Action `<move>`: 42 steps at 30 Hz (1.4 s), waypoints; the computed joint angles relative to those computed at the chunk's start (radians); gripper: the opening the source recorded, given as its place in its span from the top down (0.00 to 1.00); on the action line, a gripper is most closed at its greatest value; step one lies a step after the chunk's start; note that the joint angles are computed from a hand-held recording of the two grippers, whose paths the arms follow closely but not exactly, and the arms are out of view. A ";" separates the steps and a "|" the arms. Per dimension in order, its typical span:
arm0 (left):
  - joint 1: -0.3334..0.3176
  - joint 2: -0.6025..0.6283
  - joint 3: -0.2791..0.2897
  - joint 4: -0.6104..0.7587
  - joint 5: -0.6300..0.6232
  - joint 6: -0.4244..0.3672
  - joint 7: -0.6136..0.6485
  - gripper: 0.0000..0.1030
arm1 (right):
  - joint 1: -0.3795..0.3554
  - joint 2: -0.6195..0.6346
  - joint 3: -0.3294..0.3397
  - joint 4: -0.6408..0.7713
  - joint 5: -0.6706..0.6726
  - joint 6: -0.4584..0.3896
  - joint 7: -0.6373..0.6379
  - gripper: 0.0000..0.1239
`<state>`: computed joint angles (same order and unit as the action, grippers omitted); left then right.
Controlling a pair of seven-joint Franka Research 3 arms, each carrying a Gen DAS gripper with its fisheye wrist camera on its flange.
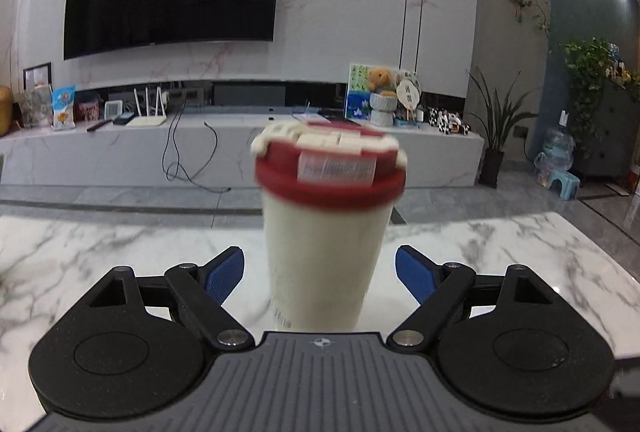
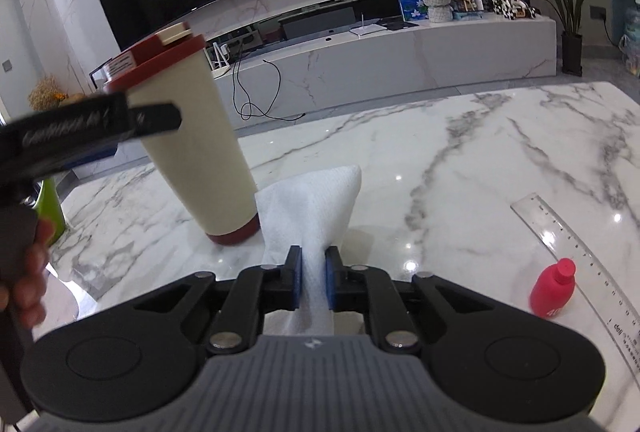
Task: Clean container
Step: 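Grasp the cream tumbler with the left tool while the right tool holds the cloth, then wipe the tumbler side with the cloth in the right tool while the left tool holds it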
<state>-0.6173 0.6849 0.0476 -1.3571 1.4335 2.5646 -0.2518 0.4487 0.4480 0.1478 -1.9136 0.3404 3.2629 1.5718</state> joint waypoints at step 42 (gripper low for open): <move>0.009 -0.220 -0.071 -0.269 0.101 -0.047 -0.071 0.23 | -0.223 0.039 0.263 0.007 -0.039 0.072 -0.024 0.89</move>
<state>-0.6085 0.4649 -0.0235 -1.6263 1.5346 2.5174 -0.3227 0.2253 0.4869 0.4108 -1.9065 0.3016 3.3353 1.5483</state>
